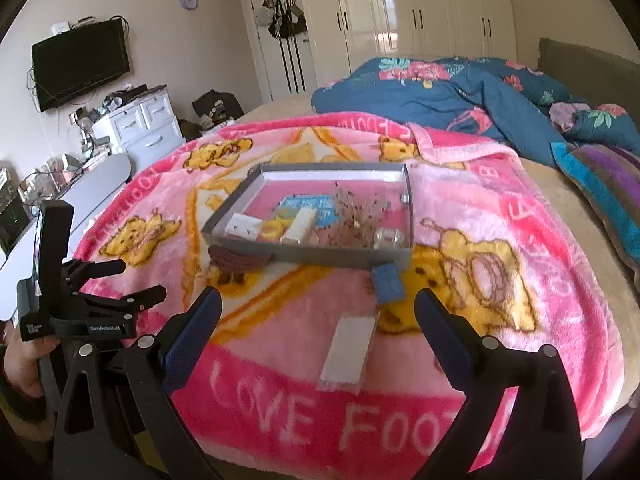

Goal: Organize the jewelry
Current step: 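Grasp the clear plastic sleeve with the right tool while the left tool grasps the pink coiled hair tie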

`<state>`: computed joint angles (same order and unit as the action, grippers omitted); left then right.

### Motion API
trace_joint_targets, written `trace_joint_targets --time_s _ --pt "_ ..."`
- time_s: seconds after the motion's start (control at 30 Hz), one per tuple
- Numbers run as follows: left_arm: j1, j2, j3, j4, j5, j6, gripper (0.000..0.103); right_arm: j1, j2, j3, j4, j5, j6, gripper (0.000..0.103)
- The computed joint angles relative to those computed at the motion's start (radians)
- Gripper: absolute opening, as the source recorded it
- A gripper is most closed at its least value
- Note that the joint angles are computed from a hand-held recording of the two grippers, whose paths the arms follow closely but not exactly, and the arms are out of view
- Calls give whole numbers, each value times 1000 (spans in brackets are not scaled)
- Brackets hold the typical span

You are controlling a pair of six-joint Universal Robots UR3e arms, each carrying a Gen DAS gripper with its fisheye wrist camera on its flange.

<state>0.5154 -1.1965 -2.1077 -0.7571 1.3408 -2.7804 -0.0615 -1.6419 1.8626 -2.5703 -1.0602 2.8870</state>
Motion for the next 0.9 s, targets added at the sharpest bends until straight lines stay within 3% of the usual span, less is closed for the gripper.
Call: trace_joint_targets --time_s 0.7,0.83,0.9 --pt "-52 -154 15 26 -37 -50 94 -8 108 90 -25 -42 -21 96" --pt "-41 -192 36 27 -59 -65 92 7 179 51 -29 -56 -1 86" --pt "-50 -223 55 34 -49 -77 86 14 219 25 -32 -56 3 82"
